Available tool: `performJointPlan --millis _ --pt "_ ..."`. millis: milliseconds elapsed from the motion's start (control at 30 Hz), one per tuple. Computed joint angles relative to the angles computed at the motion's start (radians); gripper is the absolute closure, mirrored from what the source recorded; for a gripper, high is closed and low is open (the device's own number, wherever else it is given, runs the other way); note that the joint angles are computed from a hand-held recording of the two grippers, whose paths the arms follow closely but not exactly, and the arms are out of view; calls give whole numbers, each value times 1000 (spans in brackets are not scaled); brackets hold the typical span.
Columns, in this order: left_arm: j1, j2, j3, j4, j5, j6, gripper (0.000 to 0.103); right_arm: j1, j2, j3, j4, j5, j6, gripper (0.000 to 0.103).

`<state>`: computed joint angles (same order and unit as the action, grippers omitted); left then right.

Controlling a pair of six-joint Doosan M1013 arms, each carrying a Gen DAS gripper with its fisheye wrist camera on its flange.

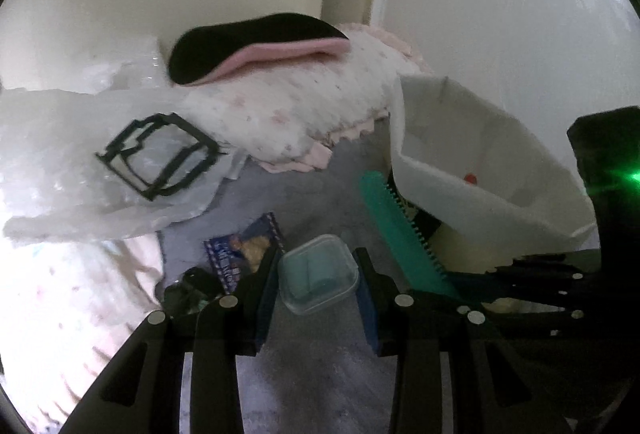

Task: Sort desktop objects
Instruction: 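Lower the green comb into the paper bag with the right gripper while the left lifts the teal box, then carry the teal box over the paper bag with the left gripper while the right holds the comb inside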

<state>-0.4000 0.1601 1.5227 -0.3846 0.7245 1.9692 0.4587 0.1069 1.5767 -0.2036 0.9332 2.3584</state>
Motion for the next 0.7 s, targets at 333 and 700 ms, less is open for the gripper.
performJointPlan --millis 333,700 --pt "9 -41 -25 -13 -3 -18 69 28 -40 -21 -102 -71 77 79" --pt "-78 11 -142 -30 18 103 69 -3 -117 21 -259 -101 293 79"
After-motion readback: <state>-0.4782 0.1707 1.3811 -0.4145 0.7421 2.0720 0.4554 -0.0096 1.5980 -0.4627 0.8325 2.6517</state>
